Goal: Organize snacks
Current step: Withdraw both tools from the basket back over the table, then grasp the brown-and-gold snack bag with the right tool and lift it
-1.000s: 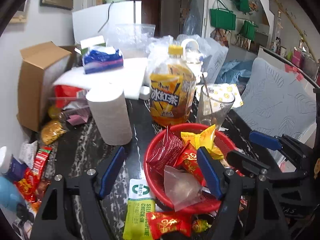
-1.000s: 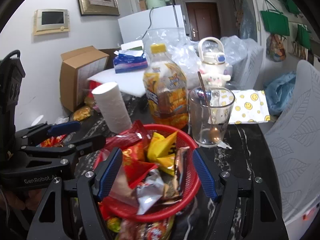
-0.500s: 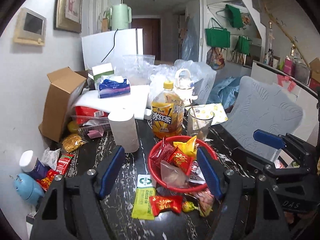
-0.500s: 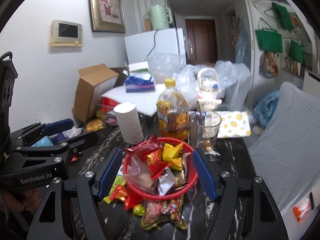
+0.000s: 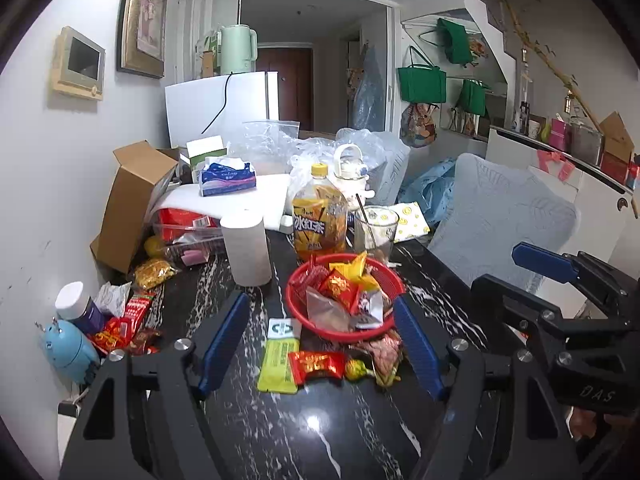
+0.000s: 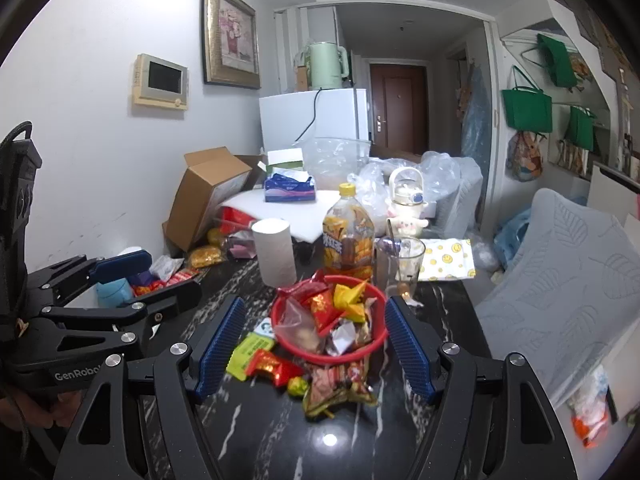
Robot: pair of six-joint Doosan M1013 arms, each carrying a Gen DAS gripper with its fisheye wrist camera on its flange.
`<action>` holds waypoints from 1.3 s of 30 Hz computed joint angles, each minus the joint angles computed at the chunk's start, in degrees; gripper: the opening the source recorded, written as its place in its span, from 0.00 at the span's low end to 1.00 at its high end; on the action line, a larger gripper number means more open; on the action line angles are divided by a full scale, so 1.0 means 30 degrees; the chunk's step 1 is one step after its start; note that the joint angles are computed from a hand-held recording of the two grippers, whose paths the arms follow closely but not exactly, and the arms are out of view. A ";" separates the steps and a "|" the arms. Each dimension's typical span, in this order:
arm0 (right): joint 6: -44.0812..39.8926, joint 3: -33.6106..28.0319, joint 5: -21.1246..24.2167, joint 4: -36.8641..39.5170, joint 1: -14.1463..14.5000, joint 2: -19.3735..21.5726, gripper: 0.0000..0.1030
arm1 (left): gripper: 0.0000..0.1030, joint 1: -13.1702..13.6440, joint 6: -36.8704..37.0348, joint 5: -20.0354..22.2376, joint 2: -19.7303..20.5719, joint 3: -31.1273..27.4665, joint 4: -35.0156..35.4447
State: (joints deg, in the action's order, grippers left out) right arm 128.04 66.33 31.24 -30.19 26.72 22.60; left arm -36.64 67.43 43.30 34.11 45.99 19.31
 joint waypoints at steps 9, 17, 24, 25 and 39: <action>0.1173 0.1490 0.0211 -0.0535 0.0409 -0.0646 0.71 | 0.71 -0.0181 0.0681 -0.0255 -0.0835 0.1944 -0.0689; 0.1866 0.2769 0.0460 0.0185 0.0540 -0.0968 0.71 | 0.72 -0.0123 0.1767 -0.0117 -0.1144 0.3285 -0.2357; 0.1098 0.3459 0.0715 0.2279 0.0446 -0.0966 0.71 | 0.71 0.0036 0.2284 0.0107 -0.1151 0.4007 -0.3580; 0.1006 0.3517 0.0753 0.2547 0.0432 -0.0931 0.71 | 0.71 0.0059 0.2314 0.0189 -0.1112 0.4037 -0.3755; -0.2082 0.3019 0.1493 0.6775 -0.0158 0.0200 0.71 | 0.71 0.0635 0.1116 0.1339 -0.0112 0.3480 -0.4645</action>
